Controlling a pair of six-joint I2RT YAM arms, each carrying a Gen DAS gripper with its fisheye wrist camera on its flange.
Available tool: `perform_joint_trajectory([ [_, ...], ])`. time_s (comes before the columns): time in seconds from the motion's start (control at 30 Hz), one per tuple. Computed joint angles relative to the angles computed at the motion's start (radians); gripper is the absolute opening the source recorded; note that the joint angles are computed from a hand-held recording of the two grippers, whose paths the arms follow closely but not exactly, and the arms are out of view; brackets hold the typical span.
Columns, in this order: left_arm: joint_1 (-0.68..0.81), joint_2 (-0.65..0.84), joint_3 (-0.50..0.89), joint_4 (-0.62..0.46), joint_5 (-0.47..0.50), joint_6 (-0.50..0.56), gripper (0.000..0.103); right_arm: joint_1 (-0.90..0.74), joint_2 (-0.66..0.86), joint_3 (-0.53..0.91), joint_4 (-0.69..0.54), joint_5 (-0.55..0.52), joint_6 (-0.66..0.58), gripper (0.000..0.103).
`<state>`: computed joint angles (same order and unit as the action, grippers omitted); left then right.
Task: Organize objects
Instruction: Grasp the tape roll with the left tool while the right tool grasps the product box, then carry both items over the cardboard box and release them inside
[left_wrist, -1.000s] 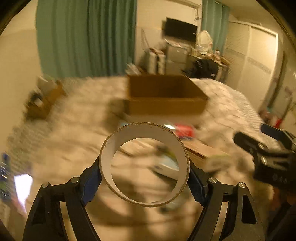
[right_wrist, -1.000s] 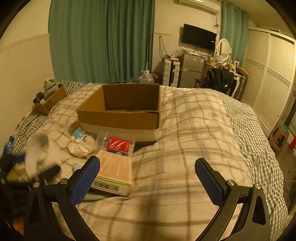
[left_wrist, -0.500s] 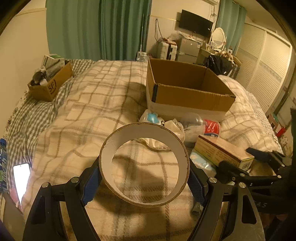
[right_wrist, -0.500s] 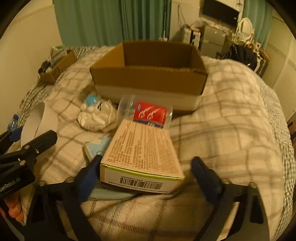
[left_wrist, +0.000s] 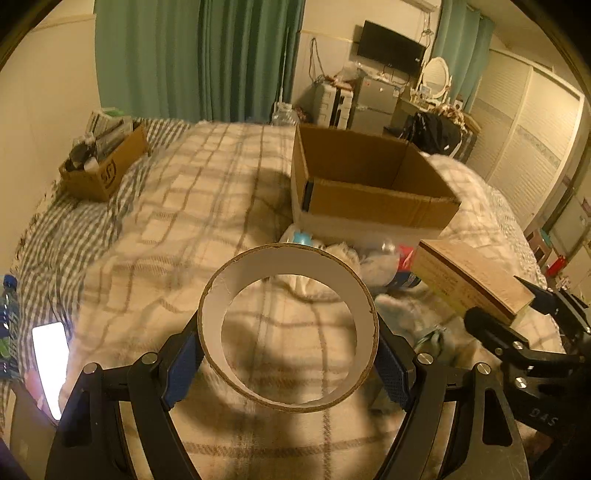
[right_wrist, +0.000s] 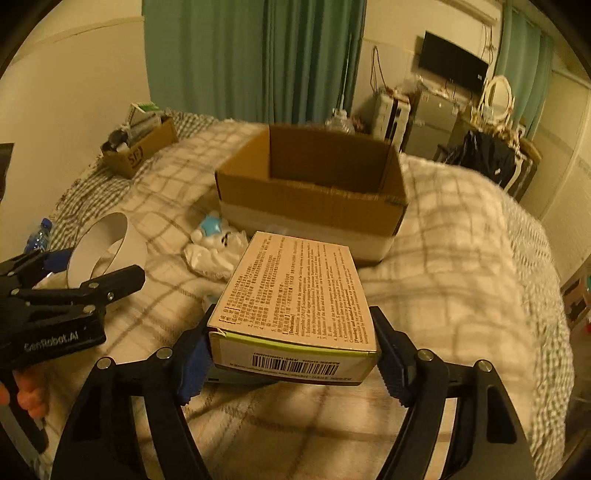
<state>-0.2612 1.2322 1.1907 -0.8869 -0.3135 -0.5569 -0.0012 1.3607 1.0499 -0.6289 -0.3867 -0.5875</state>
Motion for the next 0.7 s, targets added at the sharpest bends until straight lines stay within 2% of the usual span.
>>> perform_joint_trajectory([
  [0.27, 0.028, 0.053, 0.195, -0.009, 0.008, 0.098, 0.084, -0.056, 0.012, 0.228, -0.096, -0.108, -0.029, 0.075],
  [0.43, 0.113, 0.207, 0.455, -0.021, 0.047, 0.198, 0.084, -0.020, 0.126, 0.475, -0.103, -0.113, 0.027, 0.075],
  [0.57, 0.209, 0.427, 0.801, -0.083, 0.125, 0.249, 0.084, 0.050, 0.334, 0.821, -0.189, -0.071, 0.052, 0.075],
  [0.7, 0.255, 0.684, 1.151, -0.180, 0.159, 0.270, 0.084, 0.109, 0.626, 1.283, -0.343, -0.009, 0.092, 0.075],
])
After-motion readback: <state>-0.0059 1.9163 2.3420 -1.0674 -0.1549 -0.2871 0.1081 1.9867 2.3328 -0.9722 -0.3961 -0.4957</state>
